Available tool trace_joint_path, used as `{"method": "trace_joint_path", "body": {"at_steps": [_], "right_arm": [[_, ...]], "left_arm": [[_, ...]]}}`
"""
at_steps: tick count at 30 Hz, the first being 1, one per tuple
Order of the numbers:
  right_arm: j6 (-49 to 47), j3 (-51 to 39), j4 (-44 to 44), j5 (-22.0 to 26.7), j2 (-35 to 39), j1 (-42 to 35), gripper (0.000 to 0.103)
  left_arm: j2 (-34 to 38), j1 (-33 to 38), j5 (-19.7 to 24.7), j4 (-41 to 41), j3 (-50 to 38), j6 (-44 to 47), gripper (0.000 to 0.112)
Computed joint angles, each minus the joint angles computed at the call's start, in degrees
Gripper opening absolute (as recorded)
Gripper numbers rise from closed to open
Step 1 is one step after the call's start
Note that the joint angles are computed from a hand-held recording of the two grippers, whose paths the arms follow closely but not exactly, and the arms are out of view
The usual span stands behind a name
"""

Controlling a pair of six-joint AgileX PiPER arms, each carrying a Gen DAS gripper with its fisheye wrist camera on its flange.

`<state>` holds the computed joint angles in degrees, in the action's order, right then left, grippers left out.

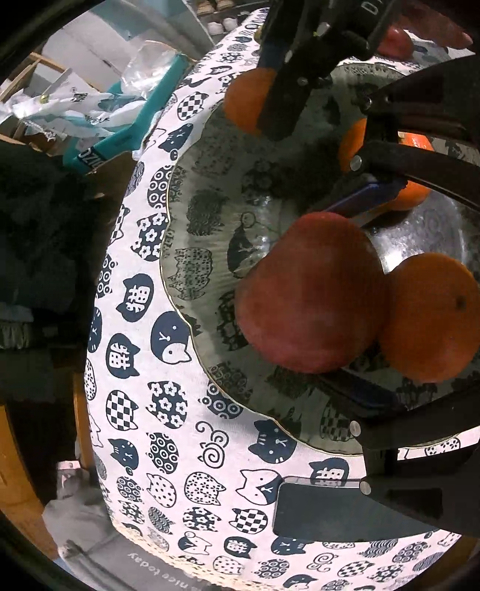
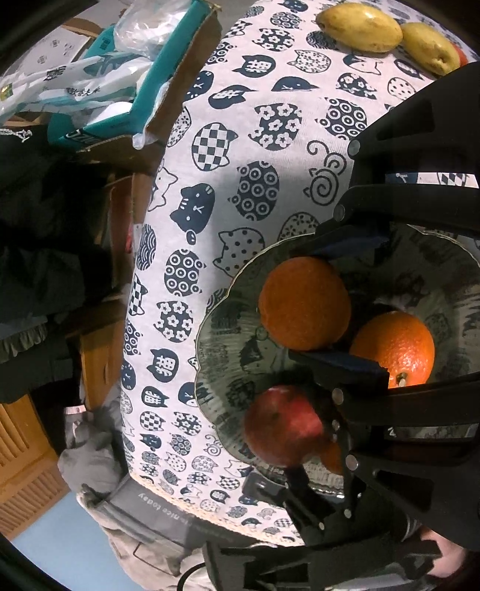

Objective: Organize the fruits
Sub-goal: 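Lower the red apple into the bowl and open the left tool while the right tool releases the tangerine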

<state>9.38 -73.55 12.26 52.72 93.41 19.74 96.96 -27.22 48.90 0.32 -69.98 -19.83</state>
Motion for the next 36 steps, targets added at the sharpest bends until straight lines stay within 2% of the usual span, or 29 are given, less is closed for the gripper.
{"method": "trace_joint_path", "body": {"at_steps": [7,10,18,21,27,36], "right_arm": [[-0.8,-0.1,2.3,0.1,0.2,-1.0,0.045],[-0.5,-0.4,2.5,0.2,0.5,-0.6,0.045],[1.3,-1.2,-0.1,0.4,2.3,2.9,0.045],[1.9,-1.3,-0.9,1.0,3.2,3.9,0.046],[2.9,-1.5,-2.4,1.7,3.9,5.7,0.046],[4.8,-1.7,-5.5,2.6,1.9,7.4,0.054]], "left_arm": [[-2.7,0.2,0.5,0.2,0.8,-0.6,0.080],[-4.8,-0.2,1.3,2.3,0.5,-1.3,0.087],[-10.9,0.7,4.6,5.5,2.7,-3.2,0.087],[-12.3,2.4,5.4,4.0,4.1,-3.2,0.087],[-14.5,3.6,5.0,3.2,6.5,-4.2,0.087],[-17.3,2.5,6.7,4.6,5.8,-5.8,0.087]]}}
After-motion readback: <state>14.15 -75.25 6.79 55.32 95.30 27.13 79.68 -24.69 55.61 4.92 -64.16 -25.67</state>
